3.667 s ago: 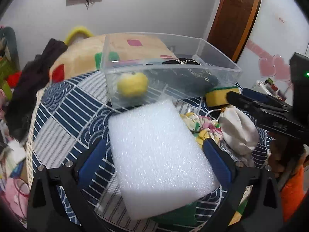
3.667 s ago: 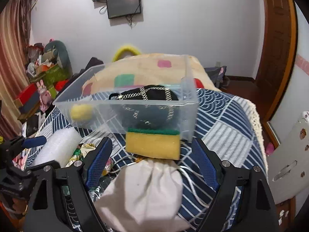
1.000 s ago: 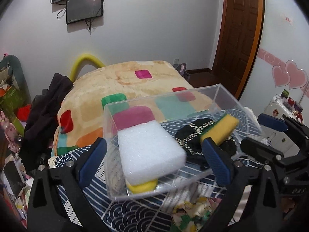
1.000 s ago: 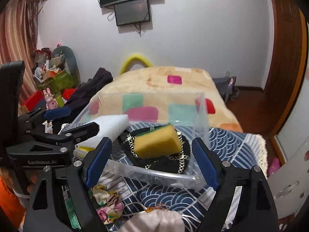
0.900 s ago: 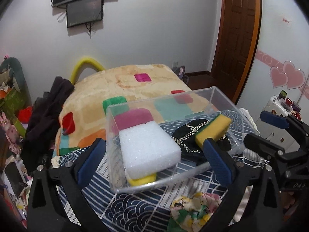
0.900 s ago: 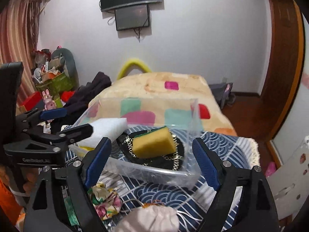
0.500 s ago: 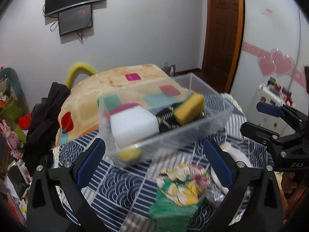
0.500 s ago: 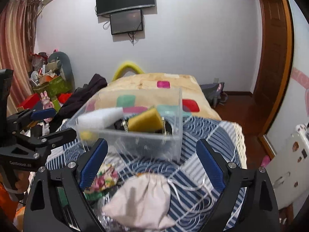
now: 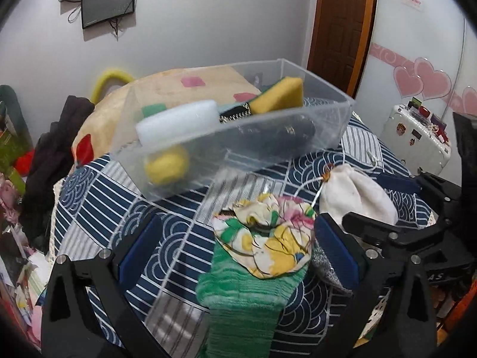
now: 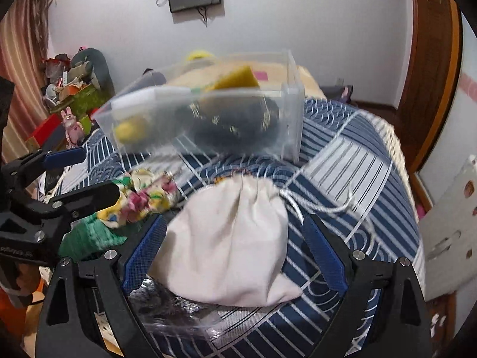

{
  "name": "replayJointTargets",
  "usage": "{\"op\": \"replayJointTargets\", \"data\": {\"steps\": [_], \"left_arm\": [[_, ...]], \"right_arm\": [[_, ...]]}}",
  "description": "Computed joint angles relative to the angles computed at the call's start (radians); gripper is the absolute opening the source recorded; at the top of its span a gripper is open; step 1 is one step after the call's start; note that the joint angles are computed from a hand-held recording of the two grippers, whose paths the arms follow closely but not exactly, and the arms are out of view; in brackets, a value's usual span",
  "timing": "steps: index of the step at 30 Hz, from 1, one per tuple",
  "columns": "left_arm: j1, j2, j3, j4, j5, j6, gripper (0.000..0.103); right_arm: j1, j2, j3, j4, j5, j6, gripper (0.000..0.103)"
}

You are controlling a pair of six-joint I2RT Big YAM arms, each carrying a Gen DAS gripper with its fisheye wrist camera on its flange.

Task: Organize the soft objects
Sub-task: 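Grasp the floral cloth with the left tool while the right tool grasps the white drawstring bag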

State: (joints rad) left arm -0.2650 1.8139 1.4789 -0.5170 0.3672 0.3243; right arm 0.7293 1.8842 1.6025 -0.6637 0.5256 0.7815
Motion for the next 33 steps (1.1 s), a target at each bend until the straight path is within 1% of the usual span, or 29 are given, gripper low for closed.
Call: {"op": "replayJointTargets", "data": {"steps": [1,2,3,4,5,6,8,10,12,15,16,17,18,19,21,22,23,24,25,27,28,29,31,33], "left_arm": [[-0.004,0.001,-0.006,0.002,-0.002,0.005,0.103],[-0.005,0.005,-0.005,0.000,-0.001,0.009,0.103],[-0.008,0.009,-0.005,-0.004,-0.002,0.012,0.103],[-0.012,0.013,-0.002,-0.011,-0.003,0.013,0.103],[-0.016,0.019,0.005,-0.021,-0.003,0.013,0.103],[-0.018,0.025,0.012,-0.029,0.002,0.013,0.103],[-0.022,0.031,0.019,-0.033,0.009,0.012,0.103],[-0.024,0.036,0.026,-0.035,0.015,0.007,0.103],[-0.026,0.048,0.044,-0.051,0.029,0.003,0.103],[-0.030,0.073,0.084,-0.101,0.046,0.012,0.103],[-0.031,0.081,0.095,-0.116,0.053,0.016,0.099],[-0.032,0.088,0.105,-0.132,0.055,0.021,0.090],[-0.033,0.099,0.121,-0.159,0.052,0.028,0.085],[-0.034,0.107,0.130,-0.173,0.049,0.028,0.077],[-0.029,0.109,0.128,-0.169,0.055,0.017,0.073],[-0.024,0.103,0.117,-0.152,0.069,0.007,0.067],[-0.021,0.096,0.108,-0.145,0.076,0.002,0.059],[-0.018,0.095,0.107,-0.147,0.083,0.000,0.052],[-0.014,0.094,0.108,-0.153,0.092,0.001,0.041],[-0.008,0.097,0.116,-0.169,0.105,0.000,0.035],[-0.004,0.098,0.120,-0.177,0.115,0.004,0.028],[-0.001,0.094,0.118,-0.177,0.117,0.004,0.024],[0.004,0.085,0.113,-0.175,0.119,0.004,0.021],[0.015,0.071,0.106,-0.171,0.122,0.007,0.020]], "right_arm": [[-0.003,0.003,-0.003,0.003,-0.009,0.002,0.091],[-0.004,0.003,-0.009,0.011,-0.016,0.002,0.084],[-0.005,0.001,-0.019,0.026,-0.023,-0.002,0.076],[-0.005,-0.002,-0.028,0.040,-0.032,-0.011,0.061],[-0.005,-0.002,-0.034,0.046,-0.046,-0.015,0.051],[-0.005,-0.007,-0.041,0.050,-0.044,-0.016,0.047],[0.000,-0.013,-0.051,0.049,-0.021,-0.014,0.029],[0.002,-0.028,-0.069,0.053,-0.003,-0.007,0.019],[0.002,-0.048,-0.095,0.071,0.005,0.000,0.016],[0.007,-0.065,-0.108,0.068,0.051,0.010,0.015],[0.008,-0.073,-0.116,0.074,0.060,0.010,0.015],[0.009,-0.080,-0.122,0.082,0.067,0.008,0.015],[0.012,-0.085,-0.124,0.079,0.085,0.009,0.015],[0.015,-0.086,-0.123,0.075,0.101,0.009,0.015],[0.019,-0.091,-0.125,0.076,0.125,0.008,0.015],[0.021,-0.095,-0.127,0.079,0.132,0.009,0.015],[0.022,-0.097,-0.127,0.081,0.137,0.007,0.015],[0.022,-0.094,-0.119,0.079,0.141,0.006,0.015],[0.023,-0.095,-0.119,0.080,0.145,0.006,0.015],[0.023,-0.099,-0.122,0.086,0.148,0.001,0.015],[0.025,-0.100,-0.122,0.087,0.152,-0.001,0.015],[0.025,-0.101,-0.122,0.088,0.152,-0.002,0.015],[0.023,-0.099,-0.118,0.087,0.154,-0.008,0.015],[0.024,-0.097,-0.106,0.084,0.157,-0.020,0.015]]}}
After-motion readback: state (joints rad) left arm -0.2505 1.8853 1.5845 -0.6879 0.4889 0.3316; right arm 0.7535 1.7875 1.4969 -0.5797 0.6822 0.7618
